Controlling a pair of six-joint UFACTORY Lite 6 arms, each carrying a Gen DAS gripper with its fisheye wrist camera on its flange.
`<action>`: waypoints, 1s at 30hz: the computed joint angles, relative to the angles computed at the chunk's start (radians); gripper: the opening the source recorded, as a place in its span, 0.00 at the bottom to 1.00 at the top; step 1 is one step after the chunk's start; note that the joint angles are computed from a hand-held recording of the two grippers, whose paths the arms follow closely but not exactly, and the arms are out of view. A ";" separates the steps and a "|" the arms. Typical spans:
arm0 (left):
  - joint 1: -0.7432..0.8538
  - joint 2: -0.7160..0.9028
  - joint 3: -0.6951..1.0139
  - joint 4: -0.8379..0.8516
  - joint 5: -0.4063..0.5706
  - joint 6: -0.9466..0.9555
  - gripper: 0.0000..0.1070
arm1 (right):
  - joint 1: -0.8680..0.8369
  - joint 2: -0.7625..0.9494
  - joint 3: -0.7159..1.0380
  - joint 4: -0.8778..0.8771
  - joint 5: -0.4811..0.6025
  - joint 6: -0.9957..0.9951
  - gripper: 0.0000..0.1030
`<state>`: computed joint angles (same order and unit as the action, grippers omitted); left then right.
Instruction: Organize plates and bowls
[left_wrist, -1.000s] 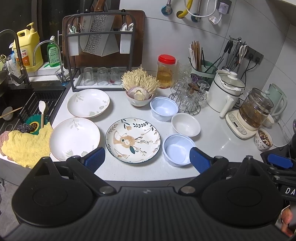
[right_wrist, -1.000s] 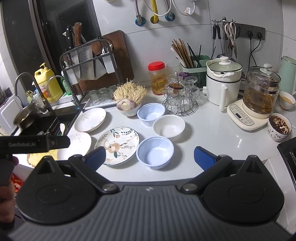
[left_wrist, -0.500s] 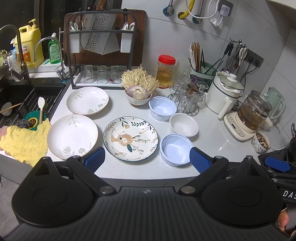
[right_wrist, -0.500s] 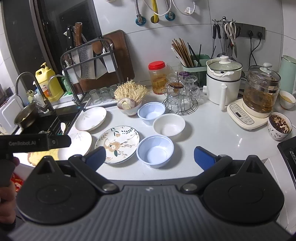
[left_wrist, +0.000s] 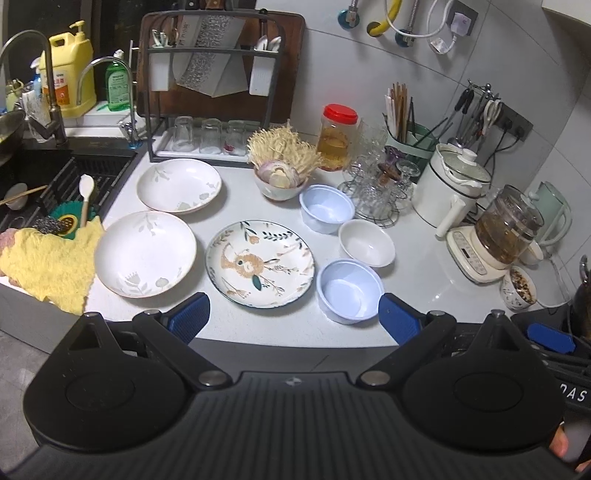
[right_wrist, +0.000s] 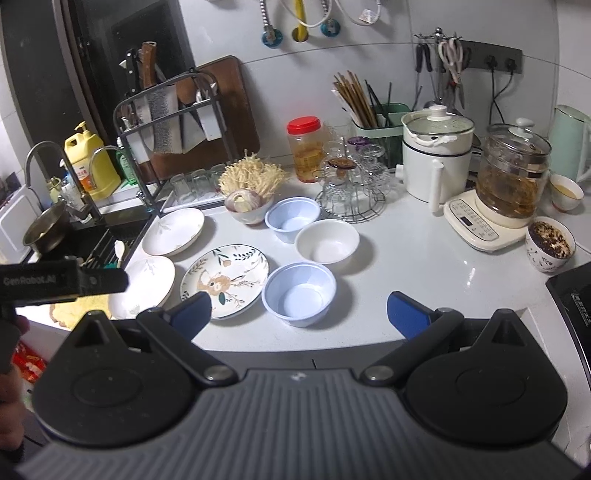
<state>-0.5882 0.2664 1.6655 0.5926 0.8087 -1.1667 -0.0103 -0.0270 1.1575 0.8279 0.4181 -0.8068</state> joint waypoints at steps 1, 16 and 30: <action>-0.002 0.007 0.010 0.001 0.008 -0.001 0.93 | -0.005 0.005 0.004 0.002 0.009 0.000 1.00; -0.072 0.069 0.100 0.043 0.118 -0.057 0.93 | -0.112 0.025 -0.005 0.194 0.143 -0.279 1.00; -0.151 -0.013 -0.063 0.112 0.143 -0.266 0.93 | -0.183 0.010 -0.041 0.261 0.240 -0.412 1.00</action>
